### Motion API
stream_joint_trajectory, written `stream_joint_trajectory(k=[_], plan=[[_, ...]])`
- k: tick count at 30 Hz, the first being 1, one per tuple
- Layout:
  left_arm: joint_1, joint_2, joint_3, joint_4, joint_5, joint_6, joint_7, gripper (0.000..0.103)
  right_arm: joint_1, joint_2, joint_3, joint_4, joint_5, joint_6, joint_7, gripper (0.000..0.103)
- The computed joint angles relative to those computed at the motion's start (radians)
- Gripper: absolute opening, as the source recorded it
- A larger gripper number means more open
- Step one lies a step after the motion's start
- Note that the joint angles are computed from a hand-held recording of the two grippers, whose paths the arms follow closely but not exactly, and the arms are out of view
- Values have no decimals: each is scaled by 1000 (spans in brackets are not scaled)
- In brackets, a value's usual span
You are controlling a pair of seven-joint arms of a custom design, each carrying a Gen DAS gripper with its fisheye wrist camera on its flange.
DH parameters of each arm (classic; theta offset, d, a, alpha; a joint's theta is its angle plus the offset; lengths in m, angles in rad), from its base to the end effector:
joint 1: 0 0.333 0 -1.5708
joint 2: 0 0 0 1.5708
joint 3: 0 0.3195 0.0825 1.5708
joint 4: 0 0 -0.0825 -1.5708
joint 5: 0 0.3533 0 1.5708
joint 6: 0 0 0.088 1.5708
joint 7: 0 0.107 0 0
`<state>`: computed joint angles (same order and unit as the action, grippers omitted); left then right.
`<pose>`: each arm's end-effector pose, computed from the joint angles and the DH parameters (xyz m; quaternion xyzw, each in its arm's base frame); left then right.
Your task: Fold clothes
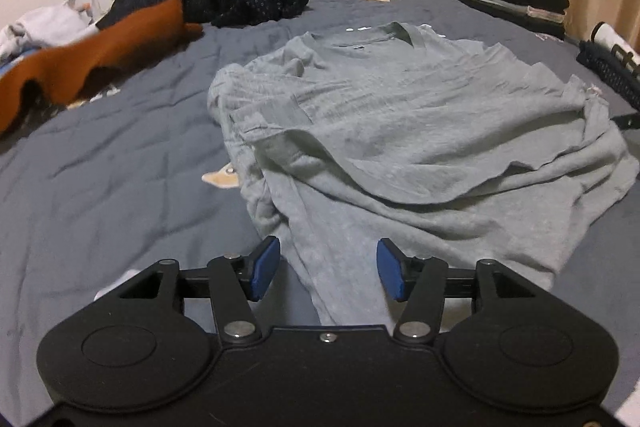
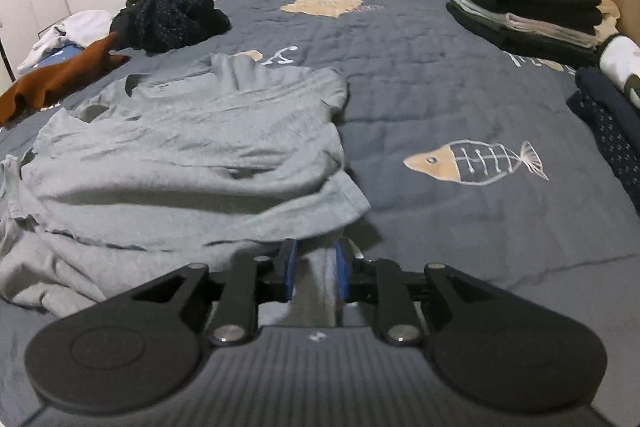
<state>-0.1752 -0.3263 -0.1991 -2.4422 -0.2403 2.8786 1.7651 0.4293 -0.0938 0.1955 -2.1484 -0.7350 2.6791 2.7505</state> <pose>0.4289 -0.1622 0.5292 -0.5220 0.7675 -0.3099 0.2058 0.4191 0.3316 0.5237 -0.6575 0.6482 -0.2245 0.3117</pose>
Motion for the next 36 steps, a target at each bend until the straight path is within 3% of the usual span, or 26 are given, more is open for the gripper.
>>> stream_joint_trajectory(k=[3,7,11,17,23,26,29,30,32,36], plan=[[-27,-49,24,-31,-66,-26,-15,53,-5,-36,1,-33,16,-18,40,24],[-5,-93,-17,-71,-98,-16,-140,53,-13,-67,18,-63,29,-39,130,27],[0,-145,-40,-120,-149,35,-325,53,-25,-115,43,-122,39,27,333,29],[-88,-245,-28,-243,-309,149,-571,58,-83,-174,108,-213,-20,173,661,34],[-294,-226,99,-291,-449,274,-655,58,-158,-186,171,-278,-65,310,916,35],[-468,-179,234,-289,-518,377,-651,58,-261,-176,250,-285,-175,360,1128,35],[-582,-143,309,-302,-536,456,-723,58,-455,-165,396,-260,-437,445,1505,37],[-580,-129,305,-300,-522,462,-733,58,-486,-157,427,-244,-497,442,1569,38],[-559,-103,284,-295,-494,479,-749,58,-462,-132,419,-221,-527,404,1571,41],[-554,-102,269,-310,-471,507,-821,58,-446,-116,424,-195,-647,355,1716,44]])
